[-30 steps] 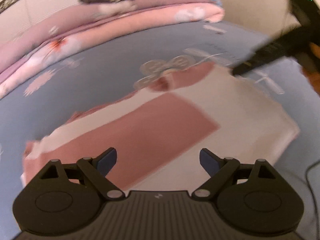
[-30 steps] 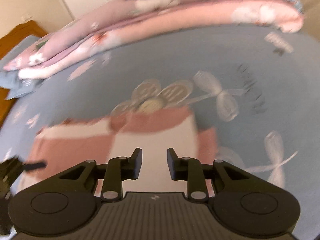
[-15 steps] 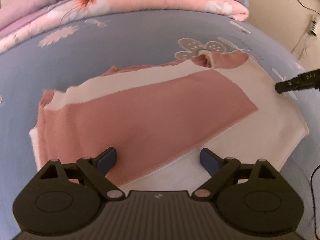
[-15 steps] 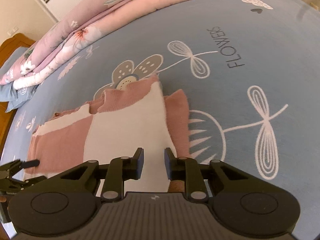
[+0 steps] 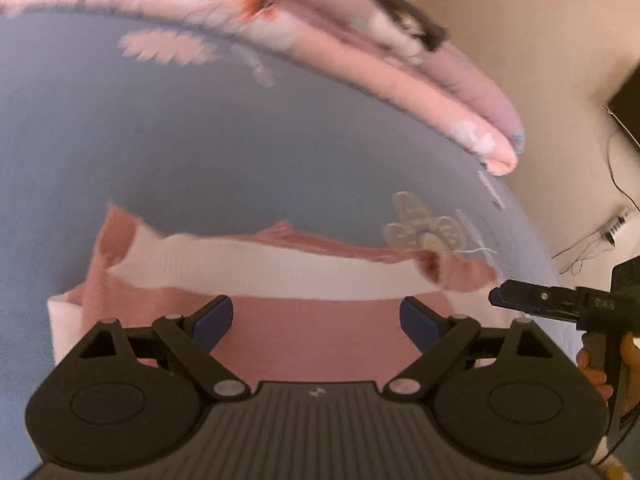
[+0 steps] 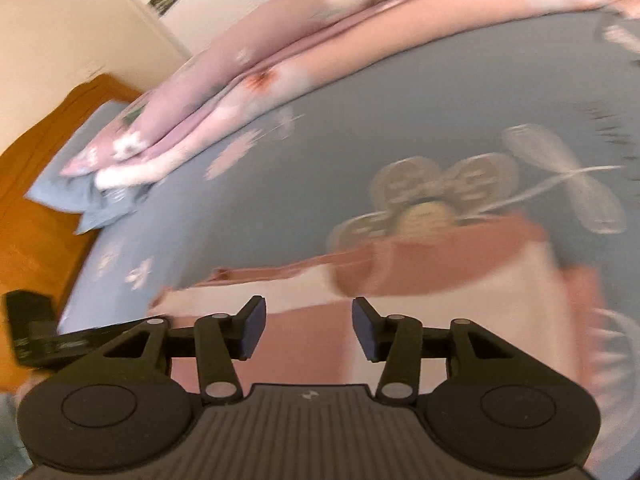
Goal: Fold clothes
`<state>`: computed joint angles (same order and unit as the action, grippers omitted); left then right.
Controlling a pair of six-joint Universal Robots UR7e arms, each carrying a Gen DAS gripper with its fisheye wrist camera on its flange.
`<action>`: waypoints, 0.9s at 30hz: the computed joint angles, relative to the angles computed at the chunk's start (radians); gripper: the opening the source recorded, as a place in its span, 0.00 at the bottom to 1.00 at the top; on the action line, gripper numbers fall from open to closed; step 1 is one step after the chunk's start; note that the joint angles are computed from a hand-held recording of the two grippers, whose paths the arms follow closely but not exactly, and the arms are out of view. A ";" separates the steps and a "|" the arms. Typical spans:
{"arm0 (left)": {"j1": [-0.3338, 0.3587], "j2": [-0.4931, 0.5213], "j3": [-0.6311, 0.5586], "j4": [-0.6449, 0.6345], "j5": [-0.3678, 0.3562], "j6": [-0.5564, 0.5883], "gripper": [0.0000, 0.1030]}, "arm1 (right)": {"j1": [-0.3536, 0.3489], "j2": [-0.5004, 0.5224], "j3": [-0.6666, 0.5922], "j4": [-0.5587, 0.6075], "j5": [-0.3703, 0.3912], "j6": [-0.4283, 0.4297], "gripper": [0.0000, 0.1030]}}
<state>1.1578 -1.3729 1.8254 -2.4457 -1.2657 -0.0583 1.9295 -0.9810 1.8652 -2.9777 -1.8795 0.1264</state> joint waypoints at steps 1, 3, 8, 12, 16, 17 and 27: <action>0.019 0.001 -0.007 -0.007 -0.020 0.014 0.88 | 0.002 0.020 -0.021 0.013 0.007 -0.007 0.52; 0.056 0.003 -0.023 -0.014 -0.061 0.046 0.88 | 0.004 0.044 -0.046 0.035 0.017 -0.034 0.52; 0.098 0.013 -0.079 0.033 -0.107 0.107 0.85 | -0.008 0.032 -0.039 0.077 -0.032 -0.026 0.54; 0.061 -0.017 -0.077 0.080 -0.147 0.099 0.85 | -0.031 -0.026 0.005 0.082 -0.029 0.017 0.54; 0.046 -0.033 -0.050 0.143 -0.291 0.067 0.89 | -0.070 -0.067 0.045 0.091 0.147 0.011 0.58; 0.048 -0.032 -0.040 0.158 -0.320 0.054 0.89 | -0.082 -0.067 0.049 0.103 0.209 0.006 0.58; 0.112 -0.094 0.011 0.218 -0.388 0.016 0.89 | -0.179 -0.164 0.120 0.212 0.340 -0.053 0.57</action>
<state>1.2699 -1.4669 1.8368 -2.2281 -1.6541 -0.0426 1.7510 -1.1453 1.9856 -2.7652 -1.5394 0.0731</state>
